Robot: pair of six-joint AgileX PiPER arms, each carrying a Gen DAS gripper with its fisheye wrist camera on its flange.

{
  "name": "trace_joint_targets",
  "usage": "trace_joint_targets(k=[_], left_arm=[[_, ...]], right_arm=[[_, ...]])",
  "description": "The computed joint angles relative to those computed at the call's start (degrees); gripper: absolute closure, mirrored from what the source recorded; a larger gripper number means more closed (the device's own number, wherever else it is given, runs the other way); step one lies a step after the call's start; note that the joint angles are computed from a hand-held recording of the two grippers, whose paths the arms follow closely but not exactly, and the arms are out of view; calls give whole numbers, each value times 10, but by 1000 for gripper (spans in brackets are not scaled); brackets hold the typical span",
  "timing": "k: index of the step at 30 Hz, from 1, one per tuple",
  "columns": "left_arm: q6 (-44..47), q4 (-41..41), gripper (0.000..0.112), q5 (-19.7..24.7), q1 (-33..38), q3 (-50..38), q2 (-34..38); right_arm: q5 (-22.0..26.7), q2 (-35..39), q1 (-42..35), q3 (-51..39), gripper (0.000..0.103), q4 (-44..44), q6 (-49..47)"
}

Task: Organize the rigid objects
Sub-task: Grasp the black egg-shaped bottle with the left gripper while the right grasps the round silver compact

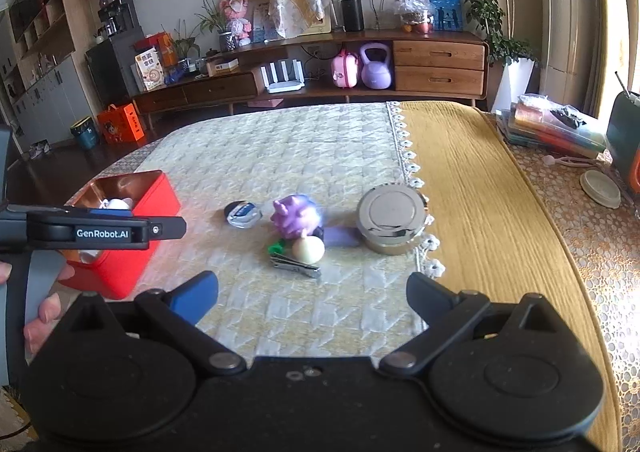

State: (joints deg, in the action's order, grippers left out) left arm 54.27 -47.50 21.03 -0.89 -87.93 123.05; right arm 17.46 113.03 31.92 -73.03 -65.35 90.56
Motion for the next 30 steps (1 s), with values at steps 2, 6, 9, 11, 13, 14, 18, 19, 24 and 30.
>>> trace_joint_targets(k=[2, 6, 9, 11, 13, 14, 18, 19, 24, 30], left_arm=[[-37, 39, 28, -6, -11, -23, 18], [-107, 113, 28, -7, -30, -78, 58], [-169, 179, 28, -8, -41, -120, 89], [-205, 216, 28, -2, -46, -153, 112], [-234, 242, 28, 6, -49, -184, 134], [-243, 250, 28, 13, -49, -201, 146], [-296, 300, 28, 39, -55, -262, 189], [-303, 305, 28, 45, -55, -274, 197], [-329, 327, 28, 46, -55, -307, 223], [-311, 315, 28, 43, -54, -324, 240]], right_arm=[[0, 6, -16, -5, 2, 12, -25], [7, 28, -42, -27, 2, 47, -77], [6, 49, -62, -50, 2, 86, -127], [8, 62, -70, -67, 2, 110, -155], [5, 76, -79, -81, 2, 136, -186], [5, 82, -82, -90, 3, 152, -206], [18, 119, -94, -140, 3, 205, -280], [24, 129, -95, -155, 4, 215, -293], [52, 183, -103, -236, 4, 264, -359], [92, 240, -104, -329, 5, 299, -401]])
